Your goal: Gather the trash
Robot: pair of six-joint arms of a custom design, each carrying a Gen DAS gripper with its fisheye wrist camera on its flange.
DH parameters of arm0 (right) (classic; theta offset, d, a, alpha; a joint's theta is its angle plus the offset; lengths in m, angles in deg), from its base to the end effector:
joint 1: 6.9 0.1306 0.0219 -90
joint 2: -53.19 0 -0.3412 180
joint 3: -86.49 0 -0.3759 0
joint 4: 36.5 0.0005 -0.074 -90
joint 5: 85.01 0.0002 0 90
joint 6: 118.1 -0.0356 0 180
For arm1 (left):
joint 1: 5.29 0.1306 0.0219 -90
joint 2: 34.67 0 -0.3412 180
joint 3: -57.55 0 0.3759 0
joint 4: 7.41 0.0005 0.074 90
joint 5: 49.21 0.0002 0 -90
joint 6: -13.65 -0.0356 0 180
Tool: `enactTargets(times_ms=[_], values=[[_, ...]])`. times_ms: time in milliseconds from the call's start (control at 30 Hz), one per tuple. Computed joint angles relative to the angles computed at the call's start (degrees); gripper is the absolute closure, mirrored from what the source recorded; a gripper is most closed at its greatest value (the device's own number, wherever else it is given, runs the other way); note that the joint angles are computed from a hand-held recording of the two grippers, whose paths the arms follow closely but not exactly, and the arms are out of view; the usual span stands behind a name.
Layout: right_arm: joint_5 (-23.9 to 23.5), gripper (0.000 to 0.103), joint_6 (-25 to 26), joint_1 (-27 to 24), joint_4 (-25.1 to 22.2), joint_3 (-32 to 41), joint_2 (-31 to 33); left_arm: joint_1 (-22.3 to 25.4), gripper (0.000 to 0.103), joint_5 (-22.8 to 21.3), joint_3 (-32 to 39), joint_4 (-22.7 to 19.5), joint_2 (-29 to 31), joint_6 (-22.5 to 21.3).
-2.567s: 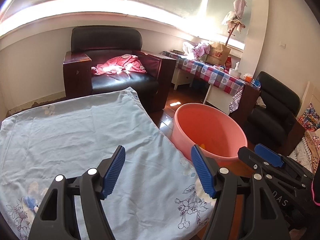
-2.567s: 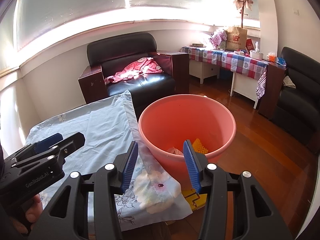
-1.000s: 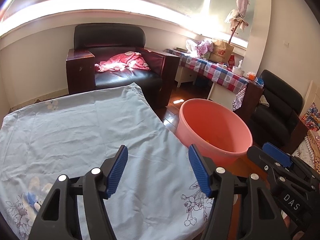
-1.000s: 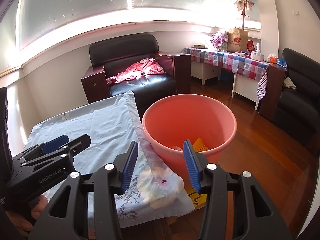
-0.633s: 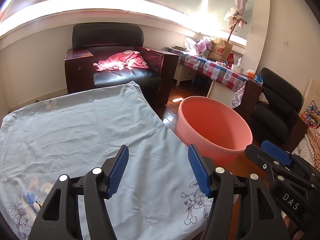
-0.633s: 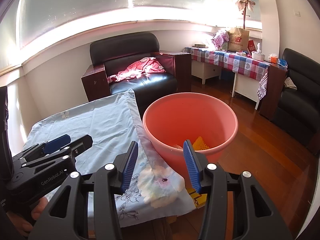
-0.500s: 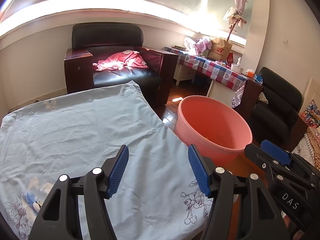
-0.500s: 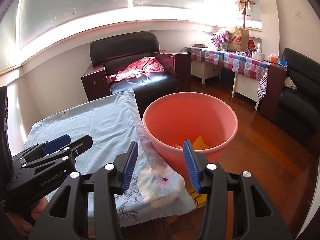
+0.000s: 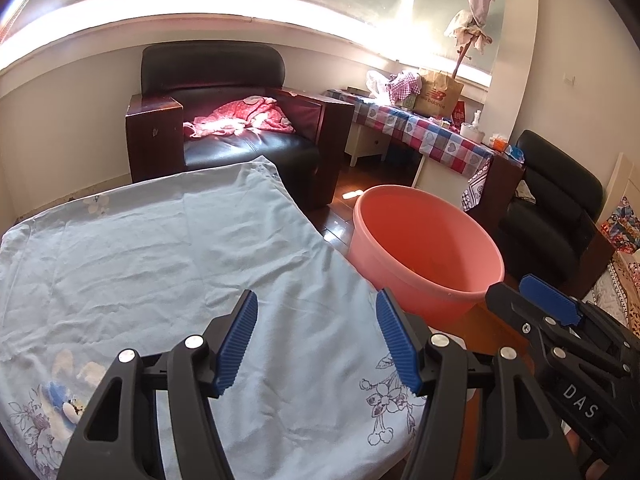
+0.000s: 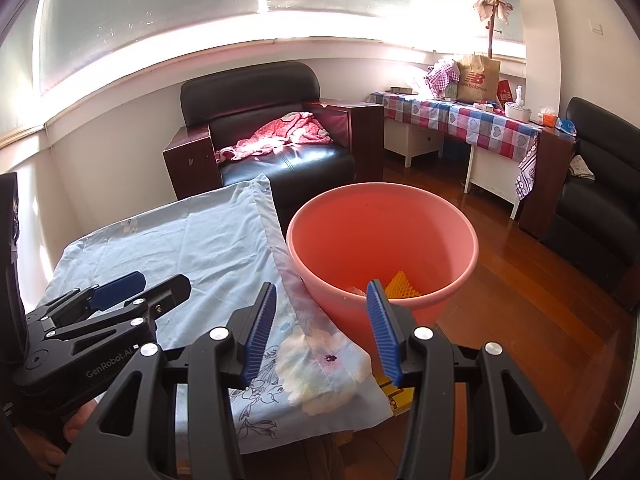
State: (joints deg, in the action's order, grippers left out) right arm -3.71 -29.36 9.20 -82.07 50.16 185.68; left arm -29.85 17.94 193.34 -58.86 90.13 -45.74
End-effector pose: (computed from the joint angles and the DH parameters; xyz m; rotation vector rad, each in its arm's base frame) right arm 0.6819 0.2019 0.3932 -0.3684 2.1515 0.3376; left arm 0.6120 -0.2650 0.4130 -0.3214 2.1894 -0.0761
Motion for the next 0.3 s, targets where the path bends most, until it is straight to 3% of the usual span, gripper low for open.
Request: enactTargets(times_ms=[300], values=[[0.04, 0.055, -0.04, 0.05, -0.10, 0.15, 0.08, 0.24, 0.042, 0.30, -0.34, -0.32, -0.33, 0.70]])
